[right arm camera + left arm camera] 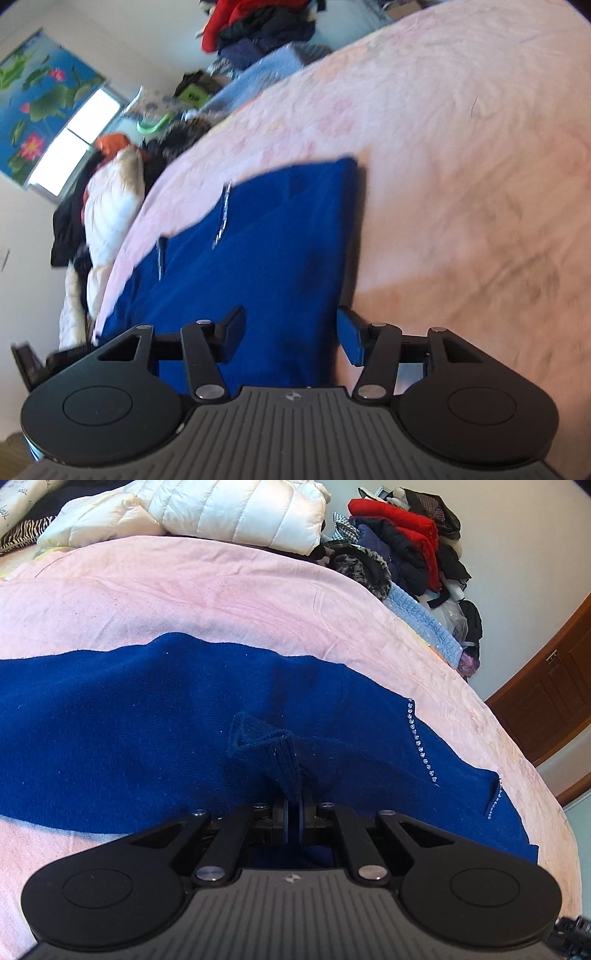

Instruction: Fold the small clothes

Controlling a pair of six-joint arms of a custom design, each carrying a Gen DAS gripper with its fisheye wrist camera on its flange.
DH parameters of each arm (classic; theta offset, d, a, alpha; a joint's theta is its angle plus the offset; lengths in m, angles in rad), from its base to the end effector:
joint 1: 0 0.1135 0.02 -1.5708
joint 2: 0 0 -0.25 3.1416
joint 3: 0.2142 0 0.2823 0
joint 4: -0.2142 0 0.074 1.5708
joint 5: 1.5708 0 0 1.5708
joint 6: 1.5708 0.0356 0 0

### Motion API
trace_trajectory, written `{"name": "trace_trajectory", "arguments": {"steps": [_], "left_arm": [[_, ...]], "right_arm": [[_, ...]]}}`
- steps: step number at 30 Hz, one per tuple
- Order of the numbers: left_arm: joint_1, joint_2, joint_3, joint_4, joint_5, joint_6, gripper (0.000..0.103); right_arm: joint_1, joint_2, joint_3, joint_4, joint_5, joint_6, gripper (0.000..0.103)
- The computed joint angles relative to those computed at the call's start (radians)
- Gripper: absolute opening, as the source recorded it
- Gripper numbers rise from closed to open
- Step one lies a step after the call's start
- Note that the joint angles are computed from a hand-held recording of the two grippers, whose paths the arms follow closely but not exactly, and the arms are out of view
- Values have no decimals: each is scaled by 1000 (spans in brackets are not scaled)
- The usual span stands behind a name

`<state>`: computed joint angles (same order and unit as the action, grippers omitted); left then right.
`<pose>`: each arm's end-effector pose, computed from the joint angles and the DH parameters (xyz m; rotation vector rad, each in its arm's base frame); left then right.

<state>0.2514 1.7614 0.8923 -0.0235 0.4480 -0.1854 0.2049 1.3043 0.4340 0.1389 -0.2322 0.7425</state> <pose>0.3504 0.0741 0.1044 -0.3322 2.3884 -0.5194 0.2516 0.0607 0.1099 0.5156 2.3407 0.7356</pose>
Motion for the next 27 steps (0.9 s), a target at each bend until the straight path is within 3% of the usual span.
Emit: {"name": "trace_trajectory", "arguments": {"steps": [1,2,3,7,9,12,15,18,19,20,22,24,27], "left_arm": [[0,-3,-6,8,-2,-3,5],[-2,-8,-13,13,-7,-5,5],[-3,-13,-16,13,-11,-6,5],[7,-22,-23,-2,2,10,6],[5,-22,-45,39,-1,31,6],[-20,-40,-76,85,-43,63,6],[15,-97,-99,58,4,68,6],[166,-221,-182,63,178,19,12],[232,-246,-194,48,230,-3,27],[297,-262,-202,38,262,-35,55],[430,-282,-236,78,262,-155,89],[552,-259,-238,103,261,-257,89],[710,-165,-166,35,261,-364,89]], "right_arm": [[33,-16,-10,-3,38,-11,49],[64,-26,-6,-26,87,-29,25],[82,-25,11,-68,129,-34,10],[68,-125,-26,-114,142,-48,9],[27,-100,-36,-112,122,-56,6],[5,-87,-73,-32,88,-34,5],[7,-106,-105,10,87,17,24],[40,-248,-187,30,146,79,41],[64,-313,-210,14,186,78,48],[88,-363,-224,0,215,67,49],[138,-423,-233,-18,252,50,49],[197,-421,-213,-12,279,37,49],[290,-296,-139,50,283,23,54]]}}
